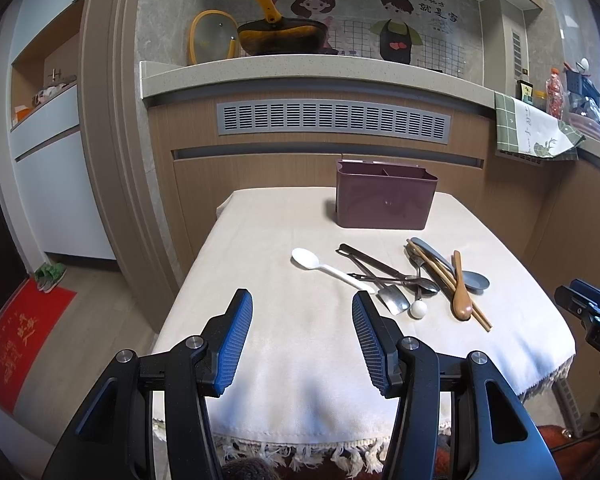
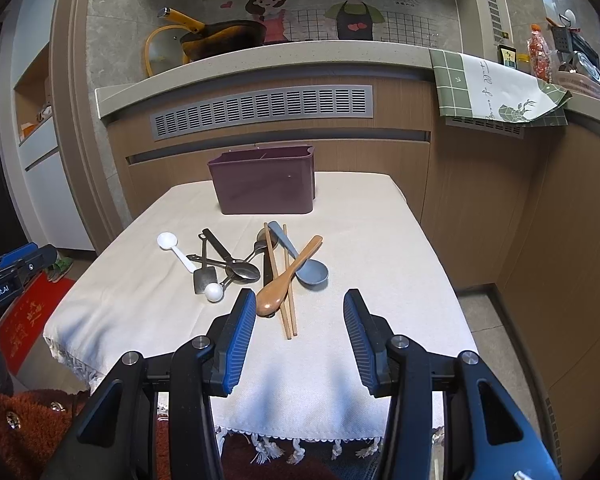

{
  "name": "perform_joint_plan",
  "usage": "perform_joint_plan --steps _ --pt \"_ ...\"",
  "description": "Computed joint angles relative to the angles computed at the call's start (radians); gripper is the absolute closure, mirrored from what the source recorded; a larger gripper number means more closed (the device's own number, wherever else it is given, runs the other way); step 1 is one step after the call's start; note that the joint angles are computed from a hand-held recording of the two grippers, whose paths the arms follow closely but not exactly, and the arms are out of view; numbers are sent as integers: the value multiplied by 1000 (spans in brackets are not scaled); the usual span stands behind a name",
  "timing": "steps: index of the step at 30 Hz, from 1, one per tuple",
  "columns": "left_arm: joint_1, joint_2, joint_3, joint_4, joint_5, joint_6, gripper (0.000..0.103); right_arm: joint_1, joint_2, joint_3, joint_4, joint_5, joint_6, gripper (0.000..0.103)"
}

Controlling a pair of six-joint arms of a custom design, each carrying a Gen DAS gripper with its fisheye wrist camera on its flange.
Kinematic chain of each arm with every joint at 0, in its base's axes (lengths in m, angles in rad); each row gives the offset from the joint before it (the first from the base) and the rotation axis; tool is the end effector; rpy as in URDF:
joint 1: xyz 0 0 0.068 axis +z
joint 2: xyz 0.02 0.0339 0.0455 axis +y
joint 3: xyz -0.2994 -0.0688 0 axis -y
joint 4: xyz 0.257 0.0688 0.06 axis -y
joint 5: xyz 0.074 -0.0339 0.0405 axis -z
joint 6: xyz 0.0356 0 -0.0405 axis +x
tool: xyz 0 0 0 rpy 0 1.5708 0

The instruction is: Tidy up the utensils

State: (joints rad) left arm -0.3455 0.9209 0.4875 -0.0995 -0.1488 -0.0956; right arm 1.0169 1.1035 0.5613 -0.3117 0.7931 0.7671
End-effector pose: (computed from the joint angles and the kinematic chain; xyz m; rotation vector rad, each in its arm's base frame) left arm 0.1818 -0.0598 0.2429 0.1728 2.0920 -0.1095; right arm 0.1274 0.1578 0.2250 0.0653 2.1277 0.0603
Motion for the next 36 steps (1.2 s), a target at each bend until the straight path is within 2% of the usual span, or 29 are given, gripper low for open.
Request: perform_joint_plan --steps 36 --pt "-37 11 4 -9 -27 -24 50 -16 9 -8 16 -20 0 60"
